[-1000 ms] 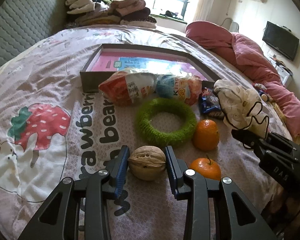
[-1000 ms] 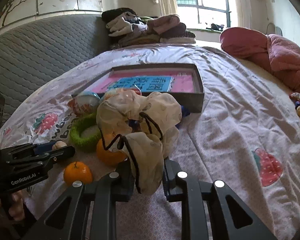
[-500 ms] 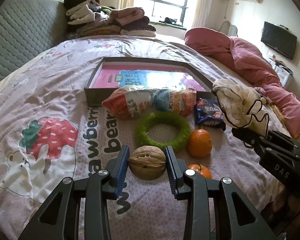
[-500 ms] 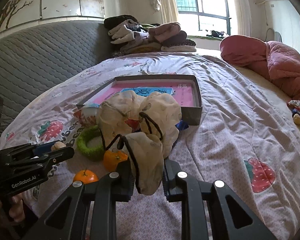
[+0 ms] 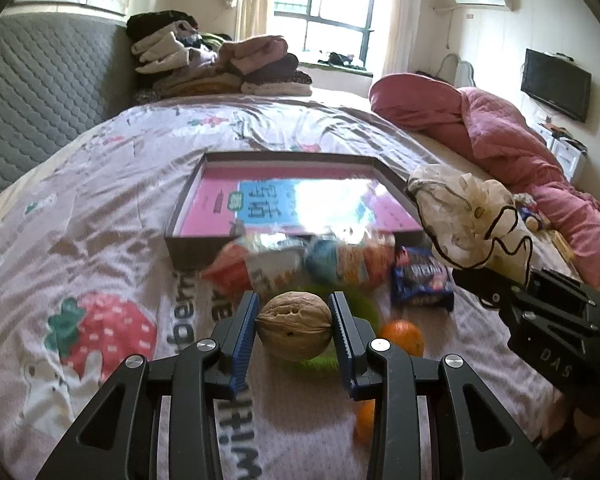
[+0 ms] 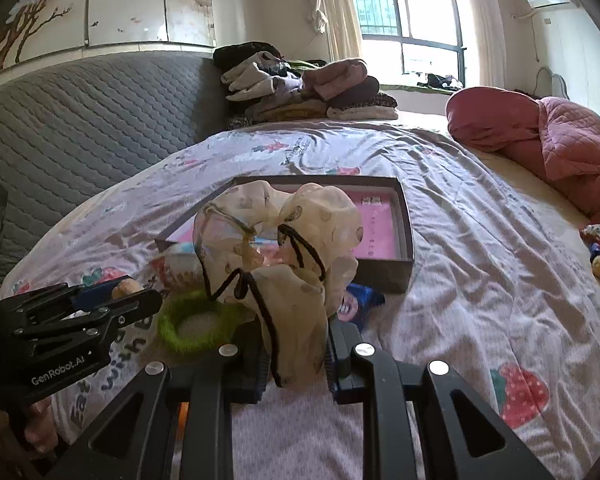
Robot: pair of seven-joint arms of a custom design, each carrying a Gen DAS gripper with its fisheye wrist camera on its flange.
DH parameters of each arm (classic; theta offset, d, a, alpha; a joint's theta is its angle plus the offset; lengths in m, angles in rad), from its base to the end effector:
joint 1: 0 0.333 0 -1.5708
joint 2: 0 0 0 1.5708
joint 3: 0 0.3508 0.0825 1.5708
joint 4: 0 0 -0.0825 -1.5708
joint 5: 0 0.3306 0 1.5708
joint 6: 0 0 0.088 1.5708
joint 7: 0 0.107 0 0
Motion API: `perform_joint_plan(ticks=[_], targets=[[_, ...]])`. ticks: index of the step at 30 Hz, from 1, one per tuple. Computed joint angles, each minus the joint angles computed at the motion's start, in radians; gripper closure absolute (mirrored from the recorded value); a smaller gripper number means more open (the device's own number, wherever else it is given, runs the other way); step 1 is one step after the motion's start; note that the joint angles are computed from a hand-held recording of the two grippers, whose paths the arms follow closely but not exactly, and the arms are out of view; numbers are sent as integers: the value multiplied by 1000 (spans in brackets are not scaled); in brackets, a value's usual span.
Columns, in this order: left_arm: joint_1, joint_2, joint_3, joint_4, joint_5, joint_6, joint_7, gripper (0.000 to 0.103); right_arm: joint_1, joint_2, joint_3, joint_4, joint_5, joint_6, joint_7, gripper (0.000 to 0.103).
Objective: Organize objects
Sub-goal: 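Carry the walnut into the pink tray and open the left tool while the right tool carries the bag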
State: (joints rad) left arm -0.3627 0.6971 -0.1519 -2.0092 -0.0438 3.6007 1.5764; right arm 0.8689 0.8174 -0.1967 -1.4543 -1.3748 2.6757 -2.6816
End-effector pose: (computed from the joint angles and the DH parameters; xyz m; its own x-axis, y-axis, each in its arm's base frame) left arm 0.5696 -0.2948 0.2889 -0.4262 -0.8978 0.1113 -0.6015 0.1893 -0.7761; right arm 0.5237 0.5030 0.2833 -0.0285 -0.9948 -0.0974 -0.5678 0.0963 -0.8175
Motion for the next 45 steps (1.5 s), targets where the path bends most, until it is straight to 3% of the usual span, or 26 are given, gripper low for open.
perform_joint_plan(ticks=[6, 18, 23, 27, 34, 42, 45], targets=[[-1, 43, 11, 97, -8, -39, -3, 66, -24, 32, -8, 55, 26, 23, -45, 80], [-34, 108, 60, 261, -30, -109, 2, 66, -39, 95, -82, 152, 115, 80, -123, 80], [-92, 128, 132, 327, -63, -127, 9, 66, -43, 107, -102, 174, 161, 87, -165, 80], [-94, 144, 141, 389, -63, -170, 9, 66, -53, 118, -109, 195, 211, 89, -225, 80], [-141, 199, 220, 515, -61, -255, -22, 66, -65, 146, -120, 246, 311, 68, -342, 80], [-89, 272, 182, 686, 27, -422, -92, 66, -109, 198, -100, 320, 485, 61, -521, 80], [-52, 306, 140, 764, 68, -496, -101, 66, -127, 223, -85, 359, 560, 49, -600, 80]])
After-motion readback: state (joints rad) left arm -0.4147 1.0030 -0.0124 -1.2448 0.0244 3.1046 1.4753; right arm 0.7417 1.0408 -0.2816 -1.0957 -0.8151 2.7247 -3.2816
